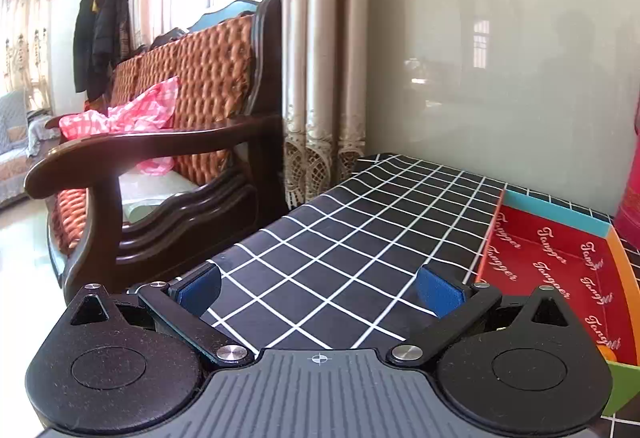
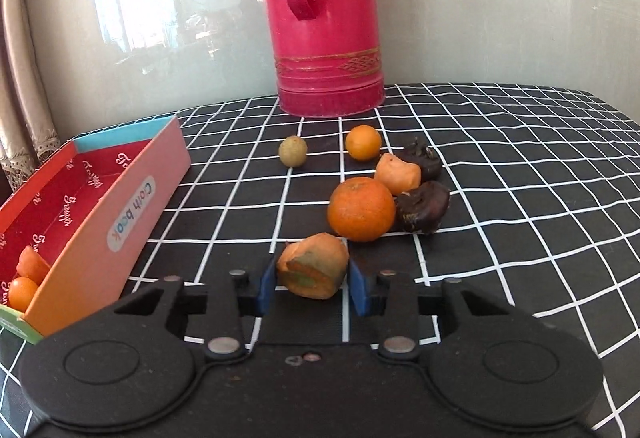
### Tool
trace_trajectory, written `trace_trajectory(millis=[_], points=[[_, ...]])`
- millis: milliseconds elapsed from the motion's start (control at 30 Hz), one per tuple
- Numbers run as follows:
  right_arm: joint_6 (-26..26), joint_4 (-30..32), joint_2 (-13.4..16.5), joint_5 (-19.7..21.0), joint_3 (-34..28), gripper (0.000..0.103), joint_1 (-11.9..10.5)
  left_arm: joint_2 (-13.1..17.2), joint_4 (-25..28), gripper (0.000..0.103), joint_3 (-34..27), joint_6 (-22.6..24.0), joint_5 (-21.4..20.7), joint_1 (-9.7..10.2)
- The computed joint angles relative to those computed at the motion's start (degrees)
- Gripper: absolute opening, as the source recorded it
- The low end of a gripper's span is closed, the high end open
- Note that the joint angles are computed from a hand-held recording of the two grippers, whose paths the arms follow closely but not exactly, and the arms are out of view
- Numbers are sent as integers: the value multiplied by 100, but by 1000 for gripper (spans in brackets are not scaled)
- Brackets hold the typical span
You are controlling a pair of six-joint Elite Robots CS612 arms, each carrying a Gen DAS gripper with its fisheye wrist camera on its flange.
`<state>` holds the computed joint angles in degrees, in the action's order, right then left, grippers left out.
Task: Organize fruits
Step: 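Grasp an orange chunk with the right gripper and lift it, then lower the chunk into the box and open the right gripper, then reach the left gripper to a large orange and close on it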
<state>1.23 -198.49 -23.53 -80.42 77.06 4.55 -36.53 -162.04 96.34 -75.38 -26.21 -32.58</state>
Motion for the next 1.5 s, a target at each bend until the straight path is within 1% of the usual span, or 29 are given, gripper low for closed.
trace_trajectory(millis=[67, 133, 200, 267, 367, 433, 533, 600, 633, 733, 800, 833, 867, 900, 933, 967, 1067, 1133, 1200, 1233, 1333, 1400, 1500], points=[[-104, -237, -4, 150, 37, 30, 6, -16, 13, 103, 28, -51, -29, 7], [-150, -513, -14, 420, 85, 30, 0, -30, 44, 103, 51, -99, -53, 14], [-107, -771, -12, 931, 112, 30, -38, -43, 114, 103, 65, -167, -51, 12], [-124, -926, -12, 1351, 115, 30, -48, -56, 166, 103, 87, -207, -24, 6], [-291, -918, -9, 1872, 98, 30, -31, -83, 266, 103, 135, -258, 35, -6], [-459, -842, -11, 2070, 86, 30, 8, -99, 354, 103, 155, -300, 63, -12], [-765, -702, -18, 2199, 70, 30, 78, -136, 484, 103, 212, -411, 111, -23], [-942, -821, 11, 1994, 51, 31, 150, -157, 558, 103, 247, -491, 148, -27], [-1026, -797, 5, 2022, 51, 31, 158, -170, 602, 103, 263, -532, 161, -25], [-1072, -760, -9, 2053, 78, 33, 163, -195, 660, 103, 284, -632, 129, -8], [-1072, -838, -23, 2036, 108, 35, 156, -203, 686, 103, 284, -692, 98, -2], [-1004, -967, -20, 1967, 130, 37, 161, -201, 658, 103, 281, -687, 80, -2], [-923, -1091, -20, 1917, 145, 44, 147, -191, 579, 103, 275, -638, 70, 0], [-836, -1194, -13, 1846, 145, 53, 136, -178, 516, 103, 266, -584, 74, -6], [-746, -1292, -10, 1757, 153, 59, 117, -165, 486, 103, 248, -533, 87, -14], [-659, -1391, -1, 1663, 154, 67, 102, -144, 405, 103, 230, -437, 97, -20], [-464, -1593, -40, 1329, 230, 70, 34, -64, 32, 103, 156, -37, 91, -44], [-254, -1782, -51, 1003, 270, 75, -7, 17, -400, 103, 94, 364, 96, -73], [-123, -1967, -64, 448, 309, 84, -26, 127, -878, 103, -12, 859, 134, -119], [-80, -2016, -67, 131, 315, 86, -27, 197, -1147, 103, -89, 1162, 144, -144], [121, -2085, -84, -722, 347, 93, -66, 436, -2006, 103, -396, 2244, 71, -218], [256, -2091, -83, -1236, 347, 97, -95, 598, -2531, 103, -642, 2986, -104, -266], [287, -2047, -67, -1976, 314, 97, -115, 819, -3177, 103, -1027, 3944, -488, -335]])
